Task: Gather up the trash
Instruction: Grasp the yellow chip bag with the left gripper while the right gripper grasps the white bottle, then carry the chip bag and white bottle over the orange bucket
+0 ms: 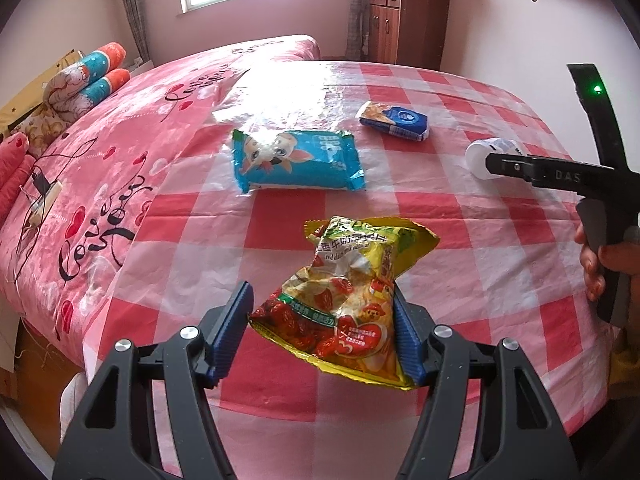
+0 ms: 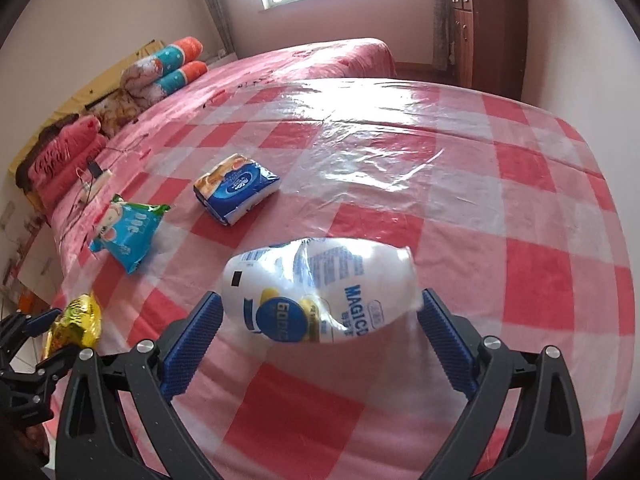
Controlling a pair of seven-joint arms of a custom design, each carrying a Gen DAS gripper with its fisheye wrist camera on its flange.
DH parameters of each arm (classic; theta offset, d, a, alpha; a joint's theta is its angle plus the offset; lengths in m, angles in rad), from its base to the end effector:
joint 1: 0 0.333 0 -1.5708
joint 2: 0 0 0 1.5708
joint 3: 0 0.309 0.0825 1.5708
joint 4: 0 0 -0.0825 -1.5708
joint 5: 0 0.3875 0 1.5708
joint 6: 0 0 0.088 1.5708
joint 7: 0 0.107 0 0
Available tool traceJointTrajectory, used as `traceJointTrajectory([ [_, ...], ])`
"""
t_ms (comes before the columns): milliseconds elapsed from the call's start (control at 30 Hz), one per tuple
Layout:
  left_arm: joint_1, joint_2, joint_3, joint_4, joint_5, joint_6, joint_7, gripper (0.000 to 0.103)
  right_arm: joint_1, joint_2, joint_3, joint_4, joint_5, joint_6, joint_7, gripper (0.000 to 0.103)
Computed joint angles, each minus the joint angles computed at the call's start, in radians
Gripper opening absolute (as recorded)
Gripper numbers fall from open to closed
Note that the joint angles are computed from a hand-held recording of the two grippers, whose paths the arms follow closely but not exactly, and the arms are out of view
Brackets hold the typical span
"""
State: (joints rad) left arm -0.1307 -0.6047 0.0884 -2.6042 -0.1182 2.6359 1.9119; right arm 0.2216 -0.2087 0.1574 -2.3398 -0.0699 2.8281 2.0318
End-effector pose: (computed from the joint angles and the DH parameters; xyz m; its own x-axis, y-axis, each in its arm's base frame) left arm 0.4136 -0.0119 0.5130 -0.2782 -0.9594 -0.0467 -0.7598 0.2495 -0.6003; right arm 0.4855 0.2007 0.4892 0.0548 -0.9781 -0.2008 -0.7883 0.0811 -0.6099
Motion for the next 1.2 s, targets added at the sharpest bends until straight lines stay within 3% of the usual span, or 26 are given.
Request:
traceJointTrajectory([
  [267,0.008,0.006,0.028,0.003,-0.026,0.0,0.021,0.066,-0.004,0.063,0.004,0.082,-0.13,-0.069,0.049,0.097],
  [633,0.03,-0.022,0.048,-0.017,-0.05,-0.001,0.046,0.066,0.015,0.045,0.018,0.069,-0.226,-0.061,0.128,0.092],
  [1200,0.128,-0.131,0.074,-0.082,0.022,0.023,0.036,0.066,0.108,0.019,0.084,0.089,-0.182,-0.004,0.109,0.092],
])
